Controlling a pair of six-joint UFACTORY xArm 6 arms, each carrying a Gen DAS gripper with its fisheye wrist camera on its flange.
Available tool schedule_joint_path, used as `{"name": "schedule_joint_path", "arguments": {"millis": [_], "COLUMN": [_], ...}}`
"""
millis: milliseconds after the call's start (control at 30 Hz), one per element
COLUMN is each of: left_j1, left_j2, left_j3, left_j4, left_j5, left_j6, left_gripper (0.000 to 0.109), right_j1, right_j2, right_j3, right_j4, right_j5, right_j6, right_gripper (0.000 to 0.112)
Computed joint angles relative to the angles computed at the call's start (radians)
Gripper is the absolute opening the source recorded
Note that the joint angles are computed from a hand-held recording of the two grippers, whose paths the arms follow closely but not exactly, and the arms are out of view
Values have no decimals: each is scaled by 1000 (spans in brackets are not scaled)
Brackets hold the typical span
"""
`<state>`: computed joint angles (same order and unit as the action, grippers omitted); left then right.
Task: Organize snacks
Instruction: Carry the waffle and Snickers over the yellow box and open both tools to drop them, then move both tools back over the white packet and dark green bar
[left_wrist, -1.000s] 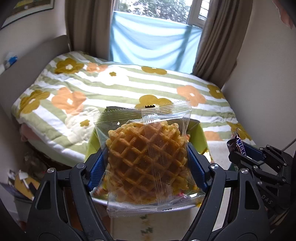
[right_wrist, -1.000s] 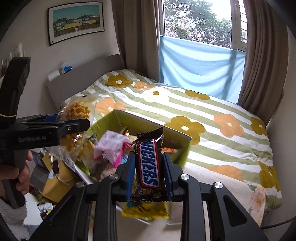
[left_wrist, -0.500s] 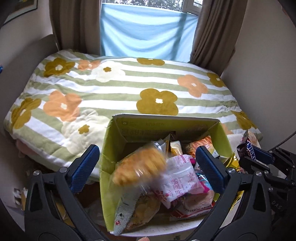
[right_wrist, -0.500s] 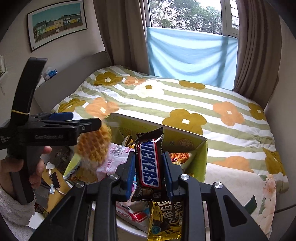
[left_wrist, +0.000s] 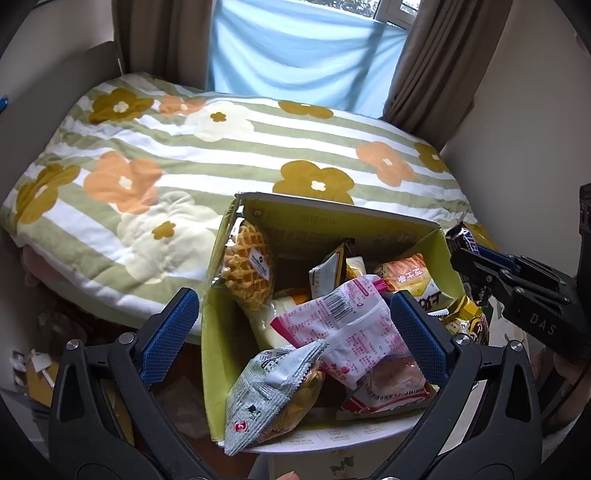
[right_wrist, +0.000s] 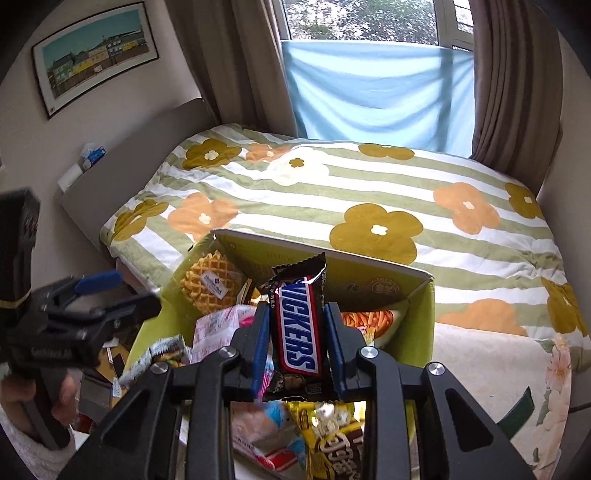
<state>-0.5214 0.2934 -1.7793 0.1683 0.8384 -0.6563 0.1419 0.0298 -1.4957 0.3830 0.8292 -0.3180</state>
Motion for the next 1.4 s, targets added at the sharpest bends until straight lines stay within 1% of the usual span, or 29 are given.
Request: {"name": "schedule_joint_path", "arguments": {"millis": [33, 67, 100, 133, 233, 433, 600, 833, 967, 1133, 1167, 1200, 1300, 1400], "left_j1": [-2, -5, -8, -10, -16, -35, -53, -76, -88, -123, -130, -138, -171, -212], "left_j2": [-2, -3, -6, -9, -24, -59, -87, -138, -139, -112, -100, -89, -33, 35], "left_j3": [1, 2, 4, 8, 28, 65, 85, 135, 140, 101, 83, 66, -19, -121], "left_j4": [7, 12, 14, 17, 22, 35, 55, 67, 48, 55, 57, 62, 86, 117], "left_j5": [4, 9, 12, 13, 15, 14, 14, -32, -69, -79, -73, -66, -28, 22], "left_j6": [-4, -8, -11, -15, -28, -51, -63, -70, -60, -75, -77, -80, -90, -128], "left_gripper": [103, 103, 103, 103, 103, 103, 103, 103, 103, 103, 103, 103, 103, 103], "right_j1": [0, -2, -1, -1, -2, -13, -19, -34, -66, -132, -148, -162, -218, -288], "right_j2": [17, 24, 24, 16, -12, -68, -131, -251, -324, -394, -402, -415, -439, -440], "right_j3": [-18, -22, -20, -8, 26, 80, 129, 215, 271, 335, 343, 355, 385, 393], "right_j4": [0, 8, 13, 24, 39, 40, 33, -21, -60, -79, -77, -69, -39, 13], "right_j5": [10, 7, -1, -15, -38, -20, -28, -73, -89, -111, -116, -119, -132, -117], "right_j6": [20, 34, 41, 41, 32, 20, 21, 72, 112, 113, 110, 102, 62, -13], "right_gripper": [35, 46, 72, 89, 90, 90, 90, 90, 90, 91, 93, 101, 103, 103]}}
